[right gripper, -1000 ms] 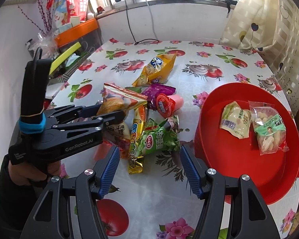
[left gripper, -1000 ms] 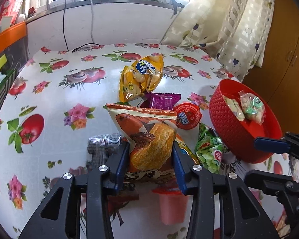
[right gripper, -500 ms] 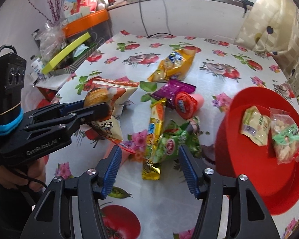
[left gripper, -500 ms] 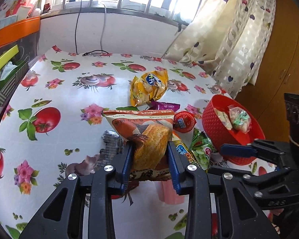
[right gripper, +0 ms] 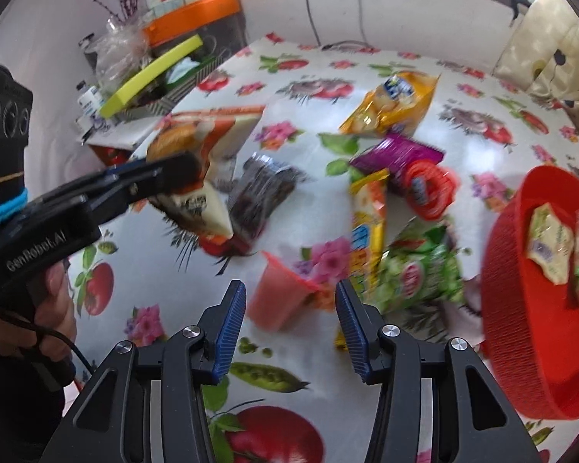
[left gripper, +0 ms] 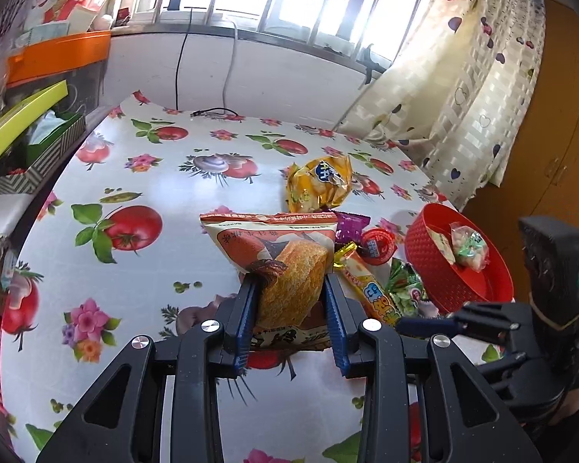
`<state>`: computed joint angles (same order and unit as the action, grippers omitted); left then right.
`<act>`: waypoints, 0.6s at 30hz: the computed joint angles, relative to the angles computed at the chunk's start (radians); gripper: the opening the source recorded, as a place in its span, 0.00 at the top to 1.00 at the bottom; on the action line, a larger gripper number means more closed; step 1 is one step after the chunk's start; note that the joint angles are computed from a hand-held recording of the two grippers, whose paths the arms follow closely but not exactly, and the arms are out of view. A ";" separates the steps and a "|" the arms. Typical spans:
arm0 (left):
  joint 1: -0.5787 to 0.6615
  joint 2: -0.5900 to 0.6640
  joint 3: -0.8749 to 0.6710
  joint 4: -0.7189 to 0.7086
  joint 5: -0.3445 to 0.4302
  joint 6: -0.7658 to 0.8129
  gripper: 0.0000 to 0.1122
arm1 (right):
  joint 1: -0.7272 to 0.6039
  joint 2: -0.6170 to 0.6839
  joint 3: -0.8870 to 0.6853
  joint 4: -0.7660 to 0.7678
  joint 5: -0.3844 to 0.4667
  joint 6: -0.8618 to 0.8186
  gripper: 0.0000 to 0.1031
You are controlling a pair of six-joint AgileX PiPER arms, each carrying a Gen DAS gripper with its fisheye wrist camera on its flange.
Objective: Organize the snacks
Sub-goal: 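Grasp the orange bread packet with the left tool while the right tool grasps the pink jelly cup, then lift the held packet and jelly cup toward the red basket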
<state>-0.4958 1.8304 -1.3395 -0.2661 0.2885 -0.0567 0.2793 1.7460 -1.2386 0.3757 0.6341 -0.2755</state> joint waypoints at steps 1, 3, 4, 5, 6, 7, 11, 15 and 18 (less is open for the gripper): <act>0.001 -0.002 0.005 -0.003 -0.003 0.002 0.69 | 0.005 0.010 -0.008 -0.008 0.005 0.016 0.56; 0.005 -0.007 0.014 -0.016 -0.007 0.014 0.69 | 0.011 0.038 -0.031 -0.026 0.020 0.053 0.56; 0.007 -0.009 0.019 -0.024 -0.008 0.022 0.69 | 0.013 0.049 -0.041 -0.037 0.025 0.071 0.56; 0.009 -0.010 0.022 -0.029 -0.007 0.027 0.69 | 0.014 0.062 -0.052 -0.040 0.028 0.080 0.56; 0.012 -0.009 0.024 -0.037 -0.006 0.034 0.69 | 0.013 0.069 -0.058 -0.034 0.028 0.081 0.56; 0.015 -0.006 0.023 -0.048 -0.004 0.044 0.69 | 0.011 0.079 -0.067 -0.029 0.029 0.084 0.56; 0.020 0.004 0.023 -0.085 0.000 0.081 0.69 | 0.021 0.110 -0.096 -0.051 0.027 0.115 0.56; 0.026 0.009 0.028 -0.119 0.001 0.116 0.69 | 0.037 0.112 -0.093 -0.075 -0.002 0.128 0.63; 0.028 0.008 0.030 -0.127 0.002 0.125 0.69 | 0.041 0.102 -0.077 -0.085 -0.021 0.131 0.64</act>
<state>-0.4678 1.8383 -1.3094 -0.3930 0.2909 0.0680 0.3201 1.8477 -1.3161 0.2904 0.6134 -0.1441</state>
